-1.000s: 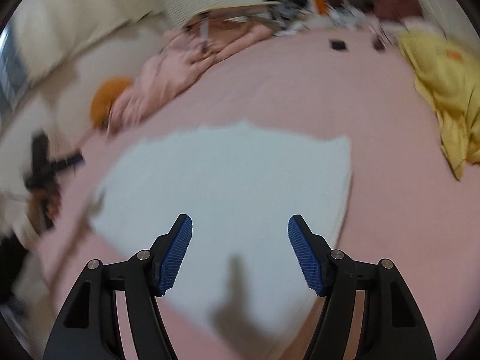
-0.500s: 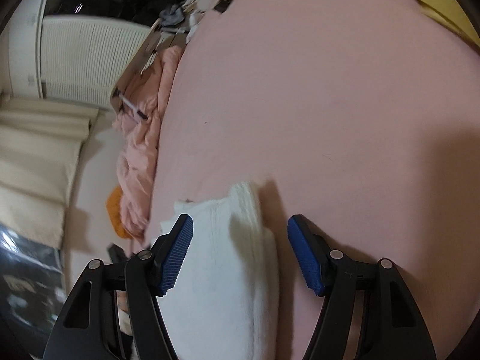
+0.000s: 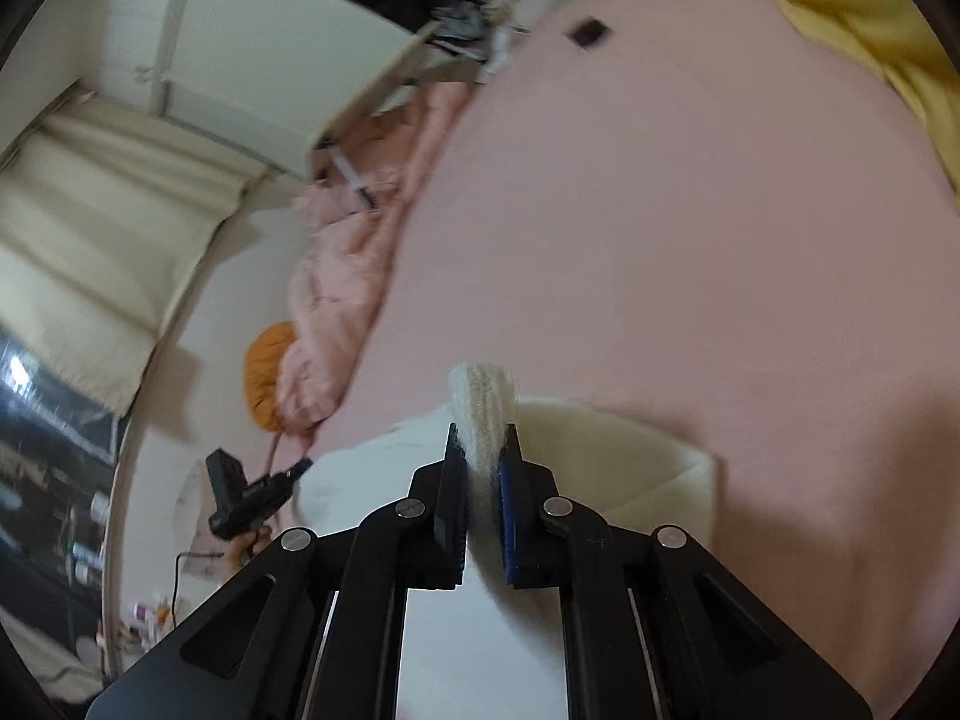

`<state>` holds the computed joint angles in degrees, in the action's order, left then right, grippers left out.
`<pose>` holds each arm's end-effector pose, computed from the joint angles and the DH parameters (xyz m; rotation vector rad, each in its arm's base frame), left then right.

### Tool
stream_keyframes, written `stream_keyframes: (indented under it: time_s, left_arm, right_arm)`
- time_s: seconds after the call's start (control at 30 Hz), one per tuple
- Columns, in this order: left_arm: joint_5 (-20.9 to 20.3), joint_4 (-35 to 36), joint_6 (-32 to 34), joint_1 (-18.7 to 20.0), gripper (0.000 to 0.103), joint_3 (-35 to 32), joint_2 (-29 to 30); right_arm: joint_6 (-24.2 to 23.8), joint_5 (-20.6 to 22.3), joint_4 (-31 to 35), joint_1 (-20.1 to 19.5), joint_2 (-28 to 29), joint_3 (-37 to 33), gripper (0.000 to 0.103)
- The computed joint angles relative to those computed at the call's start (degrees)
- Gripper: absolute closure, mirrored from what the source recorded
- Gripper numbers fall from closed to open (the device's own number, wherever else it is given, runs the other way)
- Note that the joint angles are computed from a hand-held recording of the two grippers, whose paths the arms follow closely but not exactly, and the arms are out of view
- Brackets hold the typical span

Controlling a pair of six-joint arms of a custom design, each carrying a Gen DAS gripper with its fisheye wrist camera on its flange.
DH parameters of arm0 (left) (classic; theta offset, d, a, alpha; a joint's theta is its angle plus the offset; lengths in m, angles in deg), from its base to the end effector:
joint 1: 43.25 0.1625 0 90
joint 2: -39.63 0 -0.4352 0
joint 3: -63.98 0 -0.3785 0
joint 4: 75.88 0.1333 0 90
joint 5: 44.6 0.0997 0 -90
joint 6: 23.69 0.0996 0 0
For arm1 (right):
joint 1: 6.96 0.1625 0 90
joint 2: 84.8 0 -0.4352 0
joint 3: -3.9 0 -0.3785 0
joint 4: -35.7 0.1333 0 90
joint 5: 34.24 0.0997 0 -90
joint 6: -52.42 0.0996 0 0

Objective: Fold clothes
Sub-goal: 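Grasp the cardigan with the left gripper while the right gripper grasps it too, lift, then lay the cardigan flat on the bed and open both grippers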

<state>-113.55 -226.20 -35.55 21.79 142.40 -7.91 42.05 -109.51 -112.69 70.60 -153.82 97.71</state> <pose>-0.1637 -0.7523 0.2574 0.1856 2.8268 -0.8714 0.0179 -0.6550 0.3851 -0.0601 2.8692 -0.9220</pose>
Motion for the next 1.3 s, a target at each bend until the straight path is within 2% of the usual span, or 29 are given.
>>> stream_keyframes:
  time_s: [0.1,0.2,0.27,0.4,0.5,0.53,0.57,0.6,0.7,0.8,0.87,0.97,1.03,1.13,1.2,1.27,1.3]
  left_arm:
    - [-1.43,-3.01,1.21,-2.97,0.094,5.07,-4.75]
    - [-2.5,-2.76,2.73,-4.98,0.094,11.41,-11.49]
    - [-3.33,-2.35,0.67,-6.18,0.094,15.82,-15.96]
    - [-5.14,-8.35,-3.44,-10.11,0.094,27.9,-25.53]
    - [-4.63,-9.62,-7.25,-13.44,0.094,36.74,-33.64]
    - [-4.6,-9.71,-8.33,-14.35,0.094,38.83,-35.65]
    - [-3.95,-8.53,-9.4,-15.71,0.094,41.37,-38.53]
    - [-2.04,-6.19,-11.23,-17.98,0.094,44.44,-42.2]
    - [-0.37,-1.84,-17.04,-21.64,0.094,51.37,-50.93]
    - [3.55,5.39,-26.51,-27.2,0.094,58.95,-61.81]
    - [3.44,11.82,-32.91,-29.0,0.094,62.48,-67.7]
    - [3.22,22.19,-41.01,-30.66,0.094,66.53,-74.07]
    - [2.99,23.75,-43.83,-30.63,0.094,68.51,-76.45]
    - [4.78,28.18,-47.72,-32.17,0.094,69.06,-78.28]
    - [6.22,33.31,-48.63,-32.82,0.094,67.52,-77.13]
    - [7.52,40.68,-49.09,-32.76,0.094,65.01,-75.16]
    - [8.32,44.6,-49.76,-32.9,0.094,63.59,-74.46]
  right_arm:
    - [-2.83,1.38,1.17,1.89,-5.1,3.95,0.094]
    - [-4.54,2.61,2.65,4.15,-9.78,7.76,0.094]
    - [-5.97,1.83,3.42,6.21,-13.23,10.82,0.094]
    - [-6.96,2.73,4.25,9.6,-19.99,17.35,0.094]
    - [-7.57,4.21,6.97,10.57,-26.31,22.85,0.094]
    - [-8.51,2.91,8.35,11.4,-28.27,24.32,0.094]
    - [-9.33,1.68,9.53,12.14,-30.11,25.83,0.094]
    - [-10.82,0.86,11.95,11.79,-32.76,27.65,0.094]
    - [-13.27,-2.15,16.29,10.88,-39.24,33.04,0.094]
    - [-16.15,-5.36,20.49,9.5,-45.13,38.25,0.094]
    - [-18.06,-9.59,22.67,8.86,-47.82,41.23,0.094]
    - [-20.06,-20.24,24.16,8.55,-49.08,45.24,0.094]
    - [-20.37,-26.92,24.2,10.25,-48.01,46.96,0.094]
    - [-18.5,-38.66,21.88,16.67,-44.23,48.45,0.094]
    - [-19.83,-46.21,18.62,18.69,-40.87,49.3,0.091]
    - [-17.45,-51.07,19.25,17.68,-37.53,48.9,0.088]
    - [-16.29,-53.36,20.53,17.37,-36.46,48.71,0.083]
